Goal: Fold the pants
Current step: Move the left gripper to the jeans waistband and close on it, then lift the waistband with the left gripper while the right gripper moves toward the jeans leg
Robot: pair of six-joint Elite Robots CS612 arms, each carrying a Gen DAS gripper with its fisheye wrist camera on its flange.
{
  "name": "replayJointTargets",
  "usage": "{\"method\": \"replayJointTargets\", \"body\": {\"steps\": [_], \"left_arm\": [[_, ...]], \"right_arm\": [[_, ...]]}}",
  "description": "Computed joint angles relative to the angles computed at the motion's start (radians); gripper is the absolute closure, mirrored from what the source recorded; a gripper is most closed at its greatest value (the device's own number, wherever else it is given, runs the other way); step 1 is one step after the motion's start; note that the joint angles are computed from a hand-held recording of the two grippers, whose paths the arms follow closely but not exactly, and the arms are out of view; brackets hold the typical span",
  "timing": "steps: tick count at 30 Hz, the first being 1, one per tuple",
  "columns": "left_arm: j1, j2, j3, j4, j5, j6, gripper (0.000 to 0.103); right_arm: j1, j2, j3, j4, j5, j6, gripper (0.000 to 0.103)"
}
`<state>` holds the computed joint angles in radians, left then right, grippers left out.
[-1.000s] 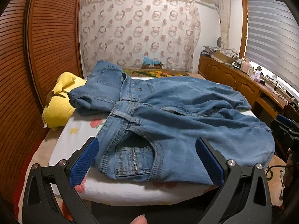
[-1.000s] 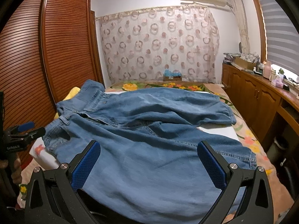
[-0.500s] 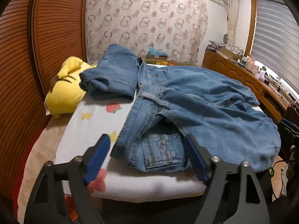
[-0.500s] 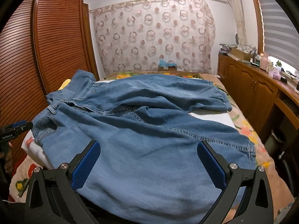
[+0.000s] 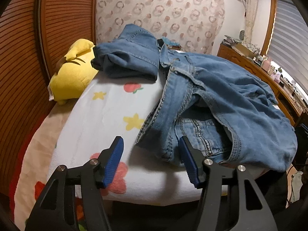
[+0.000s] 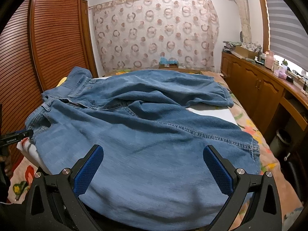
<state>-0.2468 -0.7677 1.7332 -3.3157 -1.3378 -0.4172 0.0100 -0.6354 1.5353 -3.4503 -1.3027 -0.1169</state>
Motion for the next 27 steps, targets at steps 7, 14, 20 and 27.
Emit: {"method": "replayJointTargets", "body": {"steps": [7, 14, 20, 27], "left_arm": [[0.005, 0.006, -0.008, -0.001, -0.030, 0.015, 0.064], [-0.003, -0.007, 0.002, -0.049, -0.022, 0.048, 0.083], [-0.009, -0.020, 0.008, -0.100, -0.020, 0.067, 0.083], [-0.013, -0.021, 0.006, -0.097, -0.013, 0.077, 0.083]], "right_arm": [[-0.008, -0.006, 0.007, 0.011, -0.019, 0.015, 0.000], [-0.013, -0.010, 0.014, 0.029, -0.065, 0.016, 0.000], [-0.018, -0.024, 0.026, 0.062, -0.096, 0.031, 0.001], [-0.014, -0.038, 0.029, 0.104, -0.137, 0.044, 0.005]]}}
